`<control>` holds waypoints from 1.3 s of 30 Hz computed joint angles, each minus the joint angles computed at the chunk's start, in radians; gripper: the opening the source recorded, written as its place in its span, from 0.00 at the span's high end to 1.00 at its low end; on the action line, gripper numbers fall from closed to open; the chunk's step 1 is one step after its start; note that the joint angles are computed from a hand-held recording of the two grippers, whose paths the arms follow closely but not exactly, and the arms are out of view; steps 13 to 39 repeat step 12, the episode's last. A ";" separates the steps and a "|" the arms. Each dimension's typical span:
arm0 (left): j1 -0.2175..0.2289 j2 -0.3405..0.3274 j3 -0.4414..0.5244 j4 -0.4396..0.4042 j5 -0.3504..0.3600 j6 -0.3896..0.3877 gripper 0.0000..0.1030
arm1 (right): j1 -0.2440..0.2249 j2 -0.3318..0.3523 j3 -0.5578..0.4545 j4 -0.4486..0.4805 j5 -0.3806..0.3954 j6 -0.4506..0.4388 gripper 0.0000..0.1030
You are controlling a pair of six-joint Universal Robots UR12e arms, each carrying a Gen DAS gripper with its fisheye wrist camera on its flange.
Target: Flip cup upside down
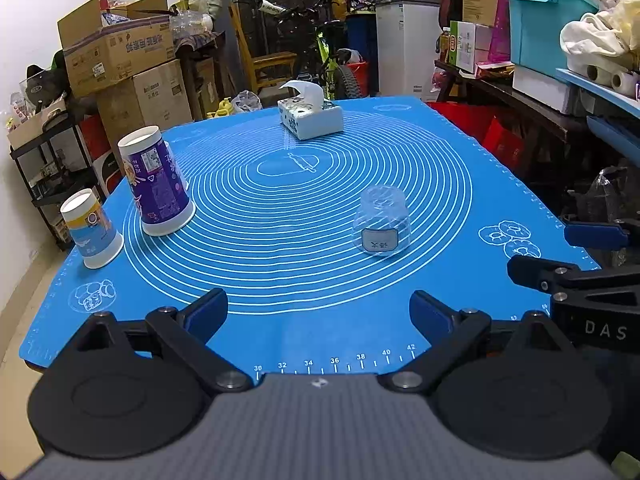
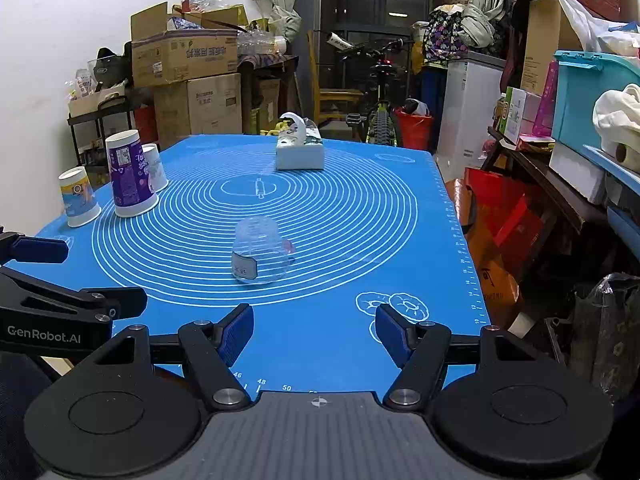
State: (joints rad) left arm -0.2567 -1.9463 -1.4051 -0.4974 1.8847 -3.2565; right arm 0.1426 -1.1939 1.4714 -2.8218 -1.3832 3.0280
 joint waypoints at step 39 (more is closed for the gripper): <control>0.000 -0.001 0.000 -0.003 -0.002 0.007 0.06 | 0.002 -0.002 0.002 0.000 0.007 0.000 0.28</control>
